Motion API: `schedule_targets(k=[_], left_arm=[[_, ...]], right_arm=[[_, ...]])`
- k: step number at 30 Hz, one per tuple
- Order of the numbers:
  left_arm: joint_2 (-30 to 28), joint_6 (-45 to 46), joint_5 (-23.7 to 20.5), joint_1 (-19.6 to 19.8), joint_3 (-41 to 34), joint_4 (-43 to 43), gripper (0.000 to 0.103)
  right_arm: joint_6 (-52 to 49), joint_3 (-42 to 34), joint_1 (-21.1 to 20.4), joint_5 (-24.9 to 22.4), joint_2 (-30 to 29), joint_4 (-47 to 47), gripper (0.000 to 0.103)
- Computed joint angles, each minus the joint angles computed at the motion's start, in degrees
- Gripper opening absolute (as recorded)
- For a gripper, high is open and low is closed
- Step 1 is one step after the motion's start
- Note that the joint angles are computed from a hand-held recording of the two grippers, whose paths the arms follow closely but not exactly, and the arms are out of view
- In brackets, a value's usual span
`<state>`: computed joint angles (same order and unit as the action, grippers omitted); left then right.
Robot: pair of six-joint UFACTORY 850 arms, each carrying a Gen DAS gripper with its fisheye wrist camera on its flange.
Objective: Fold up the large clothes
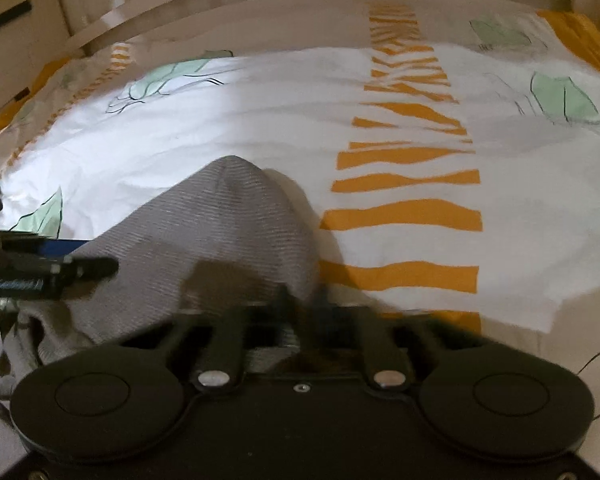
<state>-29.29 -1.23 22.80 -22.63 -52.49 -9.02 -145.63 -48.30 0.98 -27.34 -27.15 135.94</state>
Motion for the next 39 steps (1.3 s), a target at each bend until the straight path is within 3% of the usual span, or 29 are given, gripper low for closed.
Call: schedule_targets(k=[4,9,13,18,21,25,29,30,32,33,36,39], left_arm=[[5.36,4.33,10.81,-2.25,7.49,-1.62,0.004],[14.47,2.13,26.57,-4.40,20.96,1.28,0.004],[21.09,1.91,34.48,-5.26,30.91,7.57,0.004],[28.85,7.35,28.97,-8.86,39.31,10.22,0.005],[31.00,9.28,25.56,-11.60,42.15,8.03,0.005],[33.96,6.04,21.94,-13.99,44.57,6.44,0.007],[38.35,-0.79,16.49,-13.82,45.44,8.43,0.008],[39.78,-0.02,15.31,-15.23,45.55,5.14,0.008],[40.80,-1.00,15.50,-16.33,45.70,3.11,0.009],[41.19,-2.29,16.40,-17.11,46.39,2.91,0.011],[39.40,-5.00,18.07,-17.66,45.63,6.42,0.027],[38.21,-1.94,17.83,-18.48,45.15,8.16,0.027]], right_arm=[[-8.83,5.32,-1.01,-5.91,5.12,4.36,0.008],[-15.56,14.67,-5.06,-16.02,13.52,1.90,0.008],[-20.05,23.47,-9.32,-22.23,21.34,-3.22,0.008],[-19.09,32.26,-14.14,-22.49,30.38,-13.93,0.008],[-21.36,36.56,-14.27,-18.34,34.65,-17.14,0.009],[-14.00,39.08,-13.98,-13.82,38.29,-23.78,0.012],[-3.58,39.43,-13.75,-12.63,42.54,-31.47,0.028],[-1.47,39.10,-13.82,-12.80,43.06,-32.73,0.046],[0.76,39.35,-14.27,-14.08,45.02,-33.62,0.061],[0.78,39.33,-14.34,-14.41,45.61,-33.26,0.064],[-1.94,38.03,-9.19,-11.33,45.07,-27.60,0.069],[-5.94,36.04,-4.19,-8.26,43.28,-21.53,0.071]])
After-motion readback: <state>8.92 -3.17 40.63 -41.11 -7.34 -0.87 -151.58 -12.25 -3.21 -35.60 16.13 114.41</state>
